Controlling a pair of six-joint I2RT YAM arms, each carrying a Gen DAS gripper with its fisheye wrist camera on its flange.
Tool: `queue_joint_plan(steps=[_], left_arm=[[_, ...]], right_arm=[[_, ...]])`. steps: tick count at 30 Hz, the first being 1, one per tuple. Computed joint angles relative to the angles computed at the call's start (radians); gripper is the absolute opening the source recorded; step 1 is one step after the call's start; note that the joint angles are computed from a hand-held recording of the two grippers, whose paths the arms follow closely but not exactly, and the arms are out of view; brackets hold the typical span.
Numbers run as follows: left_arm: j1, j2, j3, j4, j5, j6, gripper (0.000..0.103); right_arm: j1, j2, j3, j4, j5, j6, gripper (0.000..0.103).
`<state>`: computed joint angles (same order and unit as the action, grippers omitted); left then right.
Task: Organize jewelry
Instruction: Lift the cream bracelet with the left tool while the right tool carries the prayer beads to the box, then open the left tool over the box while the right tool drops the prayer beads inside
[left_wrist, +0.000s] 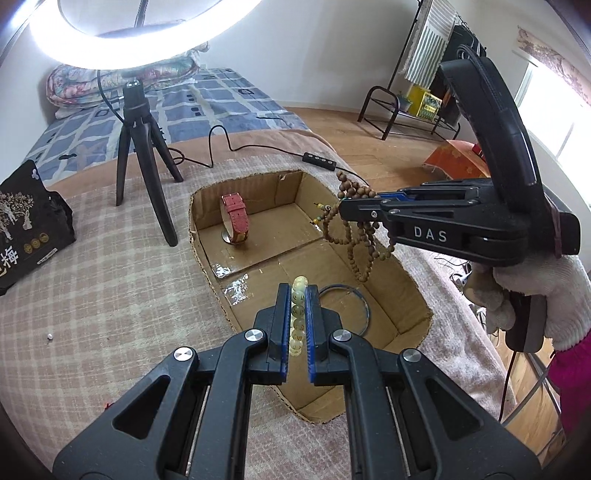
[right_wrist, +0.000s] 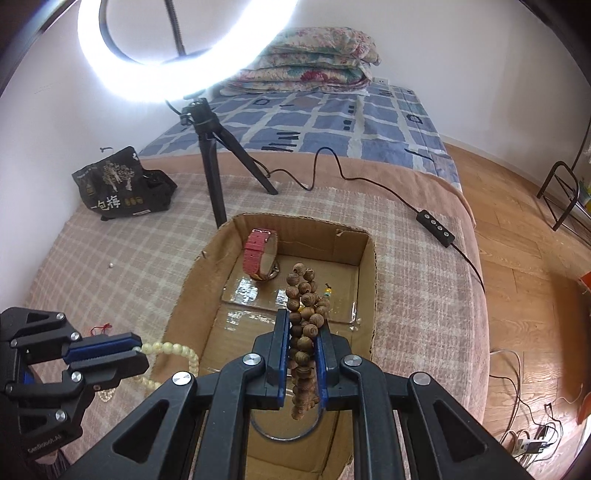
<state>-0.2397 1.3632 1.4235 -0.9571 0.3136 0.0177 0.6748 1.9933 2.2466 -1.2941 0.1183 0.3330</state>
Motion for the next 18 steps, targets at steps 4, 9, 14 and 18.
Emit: queue_joint_plan(steps=[4,9,14,18], left_arm=[[-0.013,0.007,-0.022,0.019,-0.016,0.001,0.005],[-0.021,0.017,-0.036,0.033,-0.024,0.004,0.005],[-0.025,0.019,-0.039,0.036,-0.022,0.007,0.005],[-0.029,0.022,-0.033,0.026,-0.019,0.013,0.006]], right_arm=[[-0.016,-0.006,-0.052,0.038,-0.016,0.002,0.01],[-0.027,-0.004,-0.084,0.069,-0.034,0.005,0.011],[-0.026,-0.002,-0.092,0.076,-0.038,-0.001,0.012],[-0.018,-0.008,-0.091,0.079,-0.029,-0.004,0.028]])
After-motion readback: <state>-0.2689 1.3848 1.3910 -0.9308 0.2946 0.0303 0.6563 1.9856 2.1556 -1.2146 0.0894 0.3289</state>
